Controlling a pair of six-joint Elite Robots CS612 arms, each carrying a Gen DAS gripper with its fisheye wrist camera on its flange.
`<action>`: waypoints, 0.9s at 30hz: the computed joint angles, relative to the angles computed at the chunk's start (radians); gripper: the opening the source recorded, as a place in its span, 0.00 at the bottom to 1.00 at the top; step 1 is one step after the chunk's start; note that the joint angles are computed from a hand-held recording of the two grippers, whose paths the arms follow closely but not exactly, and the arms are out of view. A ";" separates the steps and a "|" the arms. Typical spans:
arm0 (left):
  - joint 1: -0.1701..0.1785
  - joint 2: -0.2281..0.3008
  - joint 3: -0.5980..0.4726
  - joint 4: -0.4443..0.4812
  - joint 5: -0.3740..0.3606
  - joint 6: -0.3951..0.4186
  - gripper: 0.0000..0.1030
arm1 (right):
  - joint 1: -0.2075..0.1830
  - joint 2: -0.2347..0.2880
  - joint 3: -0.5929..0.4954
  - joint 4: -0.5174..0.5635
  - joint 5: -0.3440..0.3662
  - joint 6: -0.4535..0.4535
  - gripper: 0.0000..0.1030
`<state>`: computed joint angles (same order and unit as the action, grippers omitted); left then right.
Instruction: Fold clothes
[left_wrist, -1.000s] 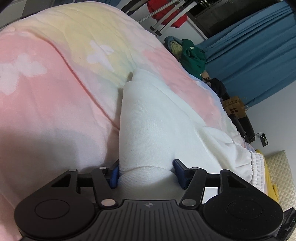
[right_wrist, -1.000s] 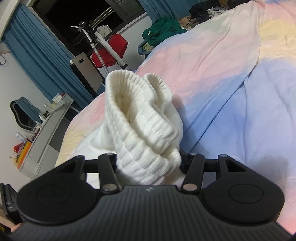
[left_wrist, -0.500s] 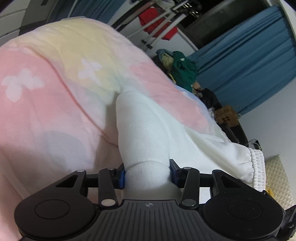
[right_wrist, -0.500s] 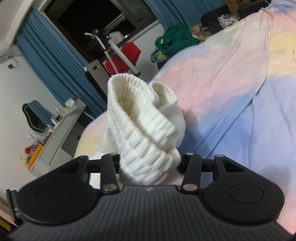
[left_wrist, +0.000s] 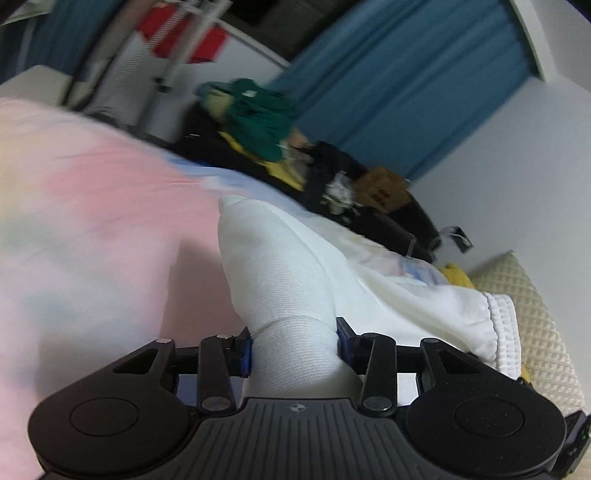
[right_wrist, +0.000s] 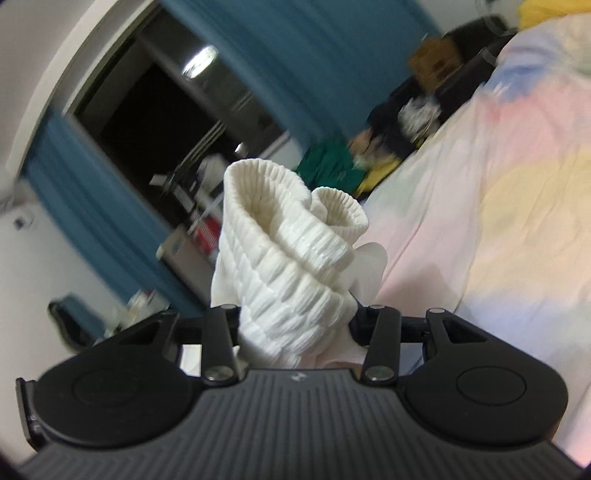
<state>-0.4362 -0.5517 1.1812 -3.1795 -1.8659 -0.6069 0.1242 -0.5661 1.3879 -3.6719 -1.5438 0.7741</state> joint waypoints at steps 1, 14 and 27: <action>-0.011 0.031 -0.065 0.031 -0.004 0.002 0.42 | -0.012 -0.001 -0.002 0.000 -0.014 0.000 0.45; -0.092 0.540 -0.972 0.624 -0.040 0.104 0.43 | -0.108 0.099 -0.072 0.137 -0.164 0.064 0.45; -0.140 0.318 -0.540 0.459 0.192 0.359 0.59 | -0.109 0.041 0.017 0.412 -0.080 0.158 0.66</action>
